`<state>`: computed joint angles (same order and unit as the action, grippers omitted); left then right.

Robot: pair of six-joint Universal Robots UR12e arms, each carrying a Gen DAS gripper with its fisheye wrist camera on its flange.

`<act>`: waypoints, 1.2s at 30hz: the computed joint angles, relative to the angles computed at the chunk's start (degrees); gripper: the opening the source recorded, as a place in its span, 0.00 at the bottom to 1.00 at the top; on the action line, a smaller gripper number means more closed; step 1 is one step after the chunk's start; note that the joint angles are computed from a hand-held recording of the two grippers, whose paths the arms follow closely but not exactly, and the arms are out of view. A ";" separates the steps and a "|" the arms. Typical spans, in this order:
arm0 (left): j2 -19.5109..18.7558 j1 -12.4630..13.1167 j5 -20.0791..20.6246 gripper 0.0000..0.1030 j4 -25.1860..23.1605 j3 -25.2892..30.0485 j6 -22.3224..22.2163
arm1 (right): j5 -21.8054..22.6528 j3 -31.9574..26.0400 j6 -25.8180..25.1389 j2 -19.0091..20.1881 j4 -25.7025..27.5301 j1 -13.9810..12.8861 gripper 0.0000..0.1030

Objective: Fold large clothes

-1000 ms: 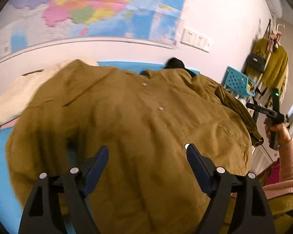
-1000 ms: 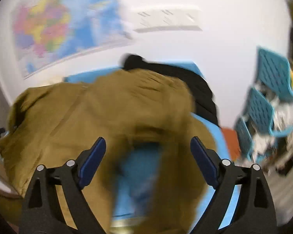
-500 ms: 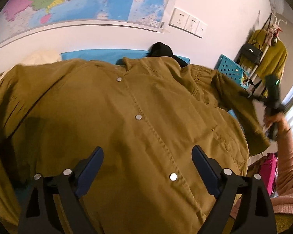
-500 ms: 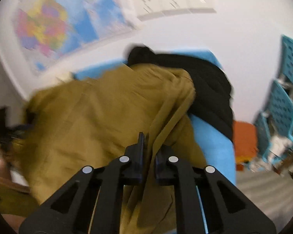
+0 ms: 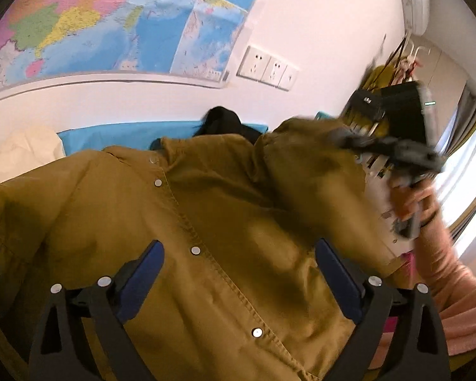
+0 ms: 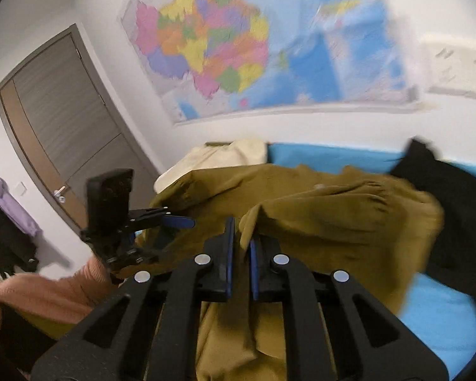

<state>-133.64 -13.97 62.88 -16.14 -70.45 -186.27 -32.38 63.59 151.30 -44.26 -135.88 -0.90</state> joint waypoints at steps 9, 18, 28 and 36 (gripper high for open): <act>-0.88 0.46 1.41 0.93 -8.70 0.49 0.26 | -7.28 -10.61 5.23 8.67 8.61 3.38 0.35; -4.18 -1.61 4.99 0.90 -25.06 7.21 11.44 | -12.19 1.47 17.41 3.41 -17.86 -1.52 0.79; -3.91 0.35 9.93 0.10 -22.59 7.54 7.43 | -15.04 -1.67 23.33 7.83 -10.49 -4.18 0.67; -4.96 0.46 22.71 0.04 -20.77 12.08 6.14 | -10.58 0.04 24.04 6.76 -17.68 -5.68 0.05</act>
<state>-138.59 -13.51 85.60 -36.91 -58.37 -180.13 -42.96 63.63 175.34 -37.49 -153.56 -6.59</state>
